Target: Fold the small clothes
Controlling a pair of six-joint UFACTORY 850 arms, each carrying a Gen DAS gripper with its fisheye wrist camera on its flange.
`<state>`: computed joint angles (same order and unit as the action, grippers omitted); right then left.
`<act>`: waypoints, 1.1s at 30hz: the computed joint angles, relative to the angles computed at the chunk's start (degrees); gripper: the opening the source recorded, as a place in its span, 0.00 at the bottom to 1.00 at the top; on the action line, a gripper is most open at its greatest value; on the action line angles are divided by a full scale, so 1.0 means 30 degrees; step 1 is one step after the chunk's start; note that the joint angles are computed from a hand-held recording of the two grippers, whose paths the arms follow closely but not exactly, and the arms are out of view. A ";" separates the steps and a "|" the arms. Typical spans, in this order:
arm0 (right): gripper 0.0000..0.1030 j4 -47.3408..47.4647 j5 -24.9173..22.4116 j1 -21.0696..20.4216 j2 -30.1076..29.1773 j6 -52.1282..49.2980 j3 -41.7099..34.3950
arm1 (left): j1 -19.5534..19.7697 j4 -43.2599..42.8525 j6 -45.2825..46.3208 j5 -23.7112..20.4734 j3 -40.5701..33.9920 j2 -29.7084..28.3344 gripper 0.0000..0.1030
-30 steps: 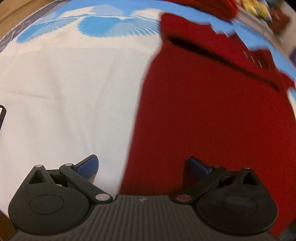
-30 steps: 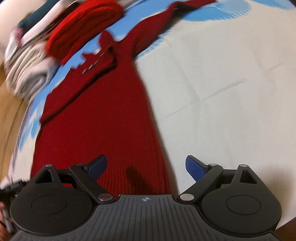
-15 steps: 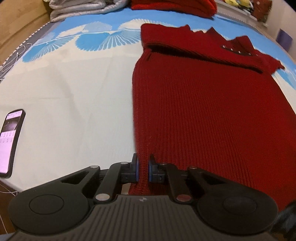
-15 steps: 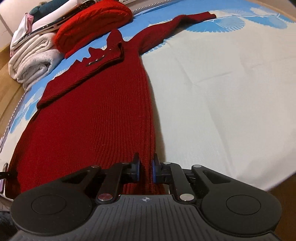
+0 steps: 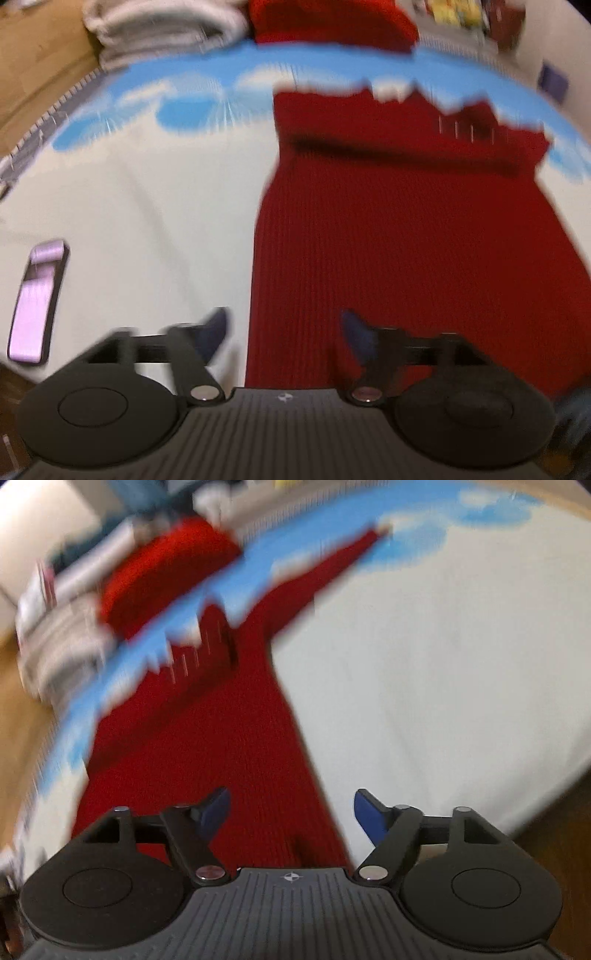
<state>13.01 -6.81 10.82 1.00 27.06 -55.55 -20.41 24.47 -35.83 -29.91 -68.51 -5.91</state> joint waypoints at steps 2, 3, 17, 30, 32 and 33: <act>0.79 -0.0437 0.0379 -0.0819 -0.0925 0.0783 -0.1449 | 0.0085 0.0694 -0.0949 0.0679 -0.1120 -0.0702 0.85; 0.80 -0.1695 0.0641 -0.1154 -0.1481 0.2373 -0.2193 | 0.0184 0.0664 -0.1158 0.1001 -0.1846 -0.1234 0.85; 0.84 -1.5549 -0.2784 -0.3029 -1.5642 2.0582 -1.8695 | 0.1336 0.3158 -0.7817 0.0996 -0.9676 -0.8667 0.85; 0.12 -2.2894 -0.8773 -0.1910 -1.8468 2.4608 -2.2568 | 0.1060 0.1954 -0.6631 0.0299 -0.9998 -0.9190 0.85; 0.12 -2.4815 -0.9762 -0.1700 -1.6095 2.6760 -1.9098 | 0.0937 0.2667 -0.7072 0.0544 -0.9729 -0.8989 0.85; 0.12 -2.5148 -0.9723 -0.1710 -1.4862 2.7582 -1.7337 | 0.0885 0.2984 -0.7248 0.0656 -0.9597 -0.8888 0.85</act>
<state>-62.44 -35.98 5.69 -43.59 109.81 -107.56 -17.75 33.43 -57.57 -27.94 -97.30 -32.57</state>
